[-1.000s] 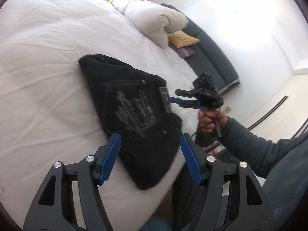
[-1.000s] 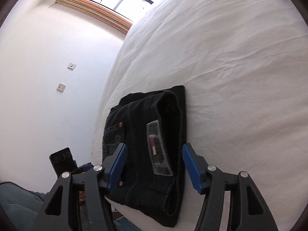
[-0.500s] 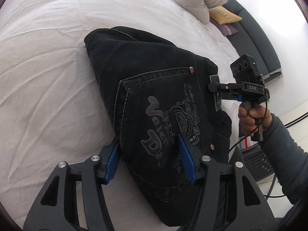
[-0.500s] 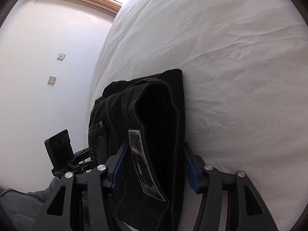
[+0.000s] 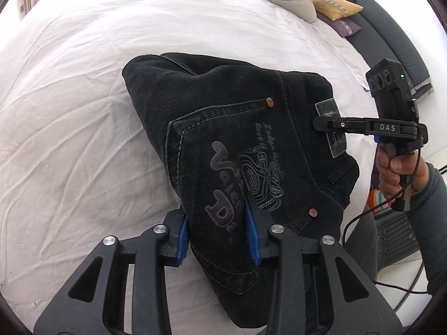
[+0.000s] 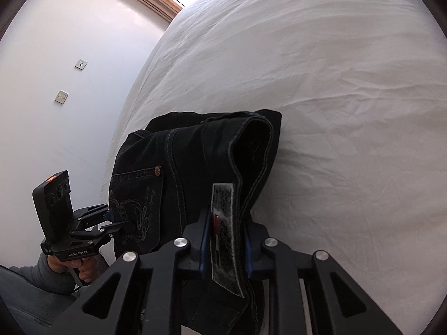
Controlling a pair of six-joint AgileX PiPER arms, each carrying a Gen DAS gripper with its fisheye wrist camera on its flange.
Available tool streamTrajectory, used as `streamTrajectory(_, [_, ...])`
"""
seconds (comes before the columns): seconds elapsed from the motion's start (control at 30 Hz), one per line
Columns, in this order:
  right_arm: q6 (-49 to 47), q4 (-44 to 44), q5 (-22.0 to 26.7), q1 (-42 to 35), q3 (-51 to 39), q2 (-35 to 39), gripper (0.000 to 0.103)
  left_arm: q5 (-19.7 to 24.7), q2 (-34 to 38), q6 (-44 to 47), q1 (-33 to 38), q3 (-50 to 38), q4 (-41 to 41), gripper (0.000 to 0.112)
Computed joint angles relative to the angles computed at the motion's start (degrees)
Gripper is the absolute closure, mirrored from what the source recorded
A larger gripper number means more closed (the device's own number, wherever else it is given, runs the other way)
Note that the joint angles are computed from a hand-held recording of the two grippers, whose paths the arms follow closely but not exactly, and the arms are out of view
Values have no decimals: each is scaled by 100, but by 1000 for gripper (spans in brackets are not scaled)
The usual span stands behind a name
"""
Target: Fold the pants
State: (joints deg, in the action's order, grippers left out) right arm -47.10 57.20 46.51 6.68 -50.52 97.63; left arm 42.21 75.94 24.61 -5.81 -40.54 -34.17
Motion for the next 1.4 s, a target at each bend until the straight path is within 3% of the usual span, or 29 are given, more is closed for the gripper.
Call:
streamTrajectory(0.23, [578,-413,6,352,-297,-574,84,354,-340,-78,249,-330,177,83])
streamTrajectory(0.37, [783,-362,56,501,-974,-368,84,608,-314,11,609,-879,338,83])
streamTrajectory(0.6, [1849,-806,59,1001,-3273,1273,84,817,1017,490,1440,-2353,444,84])
streamTrajectory(0.73, [2539,-1100,372,1093,-4849,2405,84,917,1996,746,1786,-3288,497,83])
streamTrajectory(0.87, [3229,-1497,739,1140,-6203,3423,84,860,2693,844,1879,-3683,394,83])
streamTrajectory(1.0, [3655,-1545,972,1112,-6912,4180,82,725,3145,1370,2134,-3680,-84,78])
streamTrajectory(1.13, [2850,-265,527,853,-6091,4219,66,523,3185,1838,2301,-3437,-580,62])
streamTrajectory(1.23, [2204,719,418,674,-5450,4056,55,650,3135,2320,2694,-3224,-1115,53])
streamTrajectory(1.27, [2144,784,287,664,-5223,3897,52,741,3114,2494,2954,-3196,-1145,49])
streamTrajectory(1.33, [1907,1005,-70,597,-4595,3458,36,639,2887,2634,3139,-2963,-1242,46])
streamTrajectory(1.4, [1467,1385,-445,437,-3757,2905,33,566,2560,2993,3498,-2626,-1466,41])
